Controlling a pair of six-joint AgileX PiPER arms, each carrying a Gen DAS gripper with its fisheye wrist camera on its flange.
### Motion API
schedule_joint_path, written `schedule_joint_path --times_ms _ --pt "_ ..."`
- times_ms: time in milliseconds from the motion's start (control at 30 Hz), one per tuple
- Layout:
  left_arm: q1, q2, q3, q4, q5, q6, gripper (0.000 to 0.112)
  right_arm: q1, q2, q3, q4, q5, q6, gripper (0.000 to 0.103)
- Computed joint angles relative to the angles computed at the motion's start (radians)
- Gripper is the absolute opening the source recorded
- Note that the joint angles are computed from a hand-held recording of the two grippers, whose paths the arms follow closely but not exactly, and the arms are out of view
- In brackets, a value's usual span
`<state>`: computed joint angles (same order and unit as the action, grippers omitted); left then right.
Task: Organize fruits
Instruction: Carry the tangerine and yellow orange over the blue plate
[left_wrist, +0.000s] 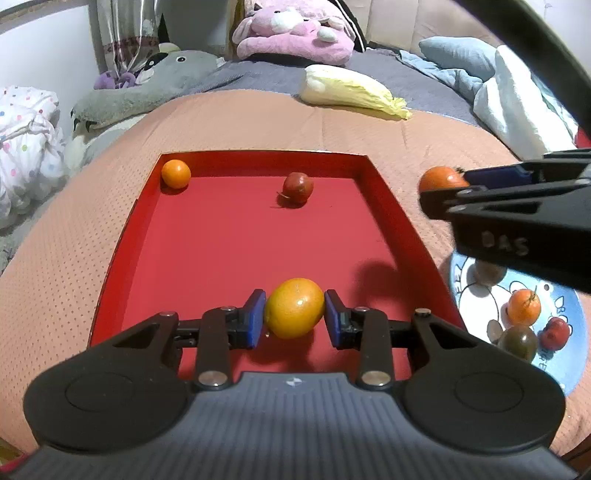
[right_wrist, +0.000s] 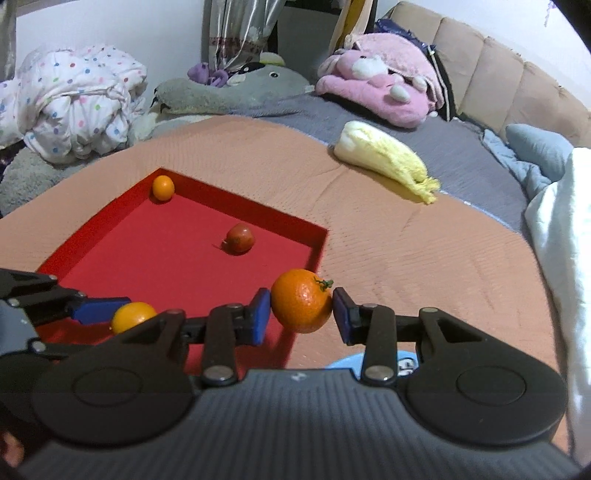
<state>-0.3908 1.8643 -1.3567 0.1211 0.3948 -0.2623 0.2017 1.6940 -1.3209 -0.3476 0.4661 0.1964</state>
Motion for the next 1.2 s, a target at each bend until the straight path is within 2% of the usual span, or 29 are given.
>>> schedule_joint_path --times_ms 233,700,867,1200 --pt "-0.016 -0.026 0.032 0.055 -0.018 -0.068 0.04 -0.03 -0.077 0.06 -0.083 0.015 0.058 0.04" --pt "-0.044 -0.044 0.045 0.075 -0.045 -0.095 0.04 -0.114 -0.172 0.157 -0.248 0.013 0.166 0.04" --pt "-0.062 -0.065 0.069 0.022 -0.105 -0.041 0.04 -0.15 -0.2 0.196 -0.278 0.005 0.169 0.04" --pt "-0.109 -0.082 0.092 -0.102 -0.166 0.104 0.04 -0.21 -0.241 0.257 -0.378 0.001 0.214 0.04"
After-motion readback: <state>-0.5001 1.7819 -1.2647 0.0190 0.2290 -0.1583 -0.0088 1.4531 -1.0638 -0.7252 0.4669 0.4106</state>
